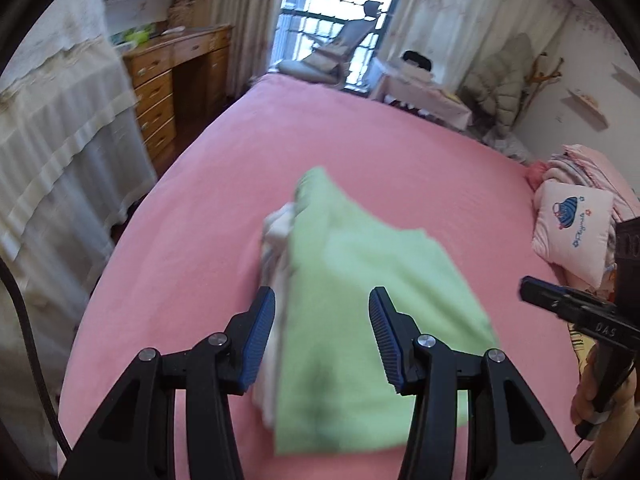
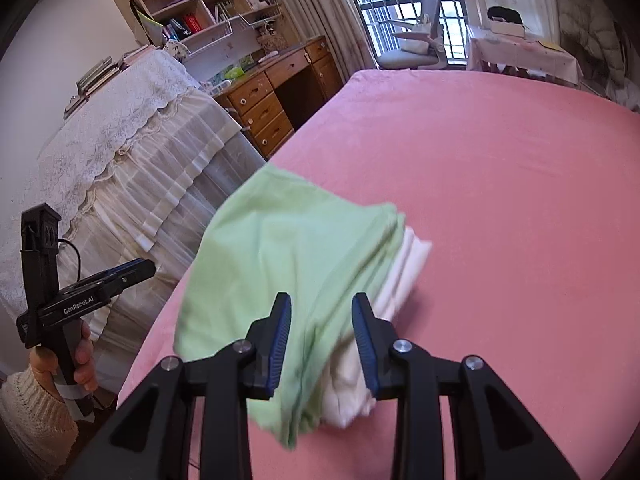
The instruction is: Fold small clothes
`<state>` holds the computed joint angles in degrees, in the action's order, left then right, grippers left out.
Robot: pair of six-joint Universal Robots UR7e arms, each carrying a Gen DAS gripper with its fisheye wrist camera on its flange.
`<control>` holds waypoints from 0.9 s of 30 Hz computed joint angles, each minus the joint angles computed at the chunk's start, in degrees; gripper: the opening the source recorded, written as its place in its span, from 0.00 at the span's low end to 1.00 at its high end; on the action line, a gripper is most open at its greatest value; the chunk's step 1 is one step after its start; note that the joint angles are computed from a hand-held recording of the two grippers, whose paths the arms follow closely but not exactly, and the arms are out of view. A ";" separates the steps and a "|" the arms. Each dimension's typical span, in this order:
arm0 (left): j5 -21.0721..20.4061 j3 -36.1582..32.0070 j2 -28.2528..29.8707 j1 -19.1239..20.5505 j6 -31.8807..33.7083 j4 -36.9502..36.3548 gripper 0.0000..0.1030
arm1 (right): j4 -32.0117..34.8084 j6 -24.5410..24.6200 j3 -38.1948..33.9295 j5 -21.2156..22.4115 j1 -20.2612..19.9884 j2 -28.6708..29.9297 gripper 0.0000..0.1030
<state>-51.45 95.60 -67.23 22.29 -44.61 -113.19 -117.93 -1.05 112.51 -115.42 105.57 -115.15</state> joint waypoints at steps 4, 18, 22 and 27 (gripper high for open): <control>-2.95 -2.64 6.03 3.19 8.30 -10.28 0.46 | -3.21 -1.18 -0.72 4.00 -2.51 3.84 0.26; -4.36 -1.47 11.53 12.13 13.43 -14.01 0.38 | -11.02 -8.72 10.17 2.69 -8.95 3.52 0.20; -2.43 -0.28 12.29 11.78 15.32 -14.96 0.38 | -17.39 -12.10 14.77 0.33 -8.01 1.96 0.20; -0.29 0.86 11.74 10.08 15.72 -15.02 0.38 | -18.05 -11.29 15.14 -0.24 -7.33 1.21 0.21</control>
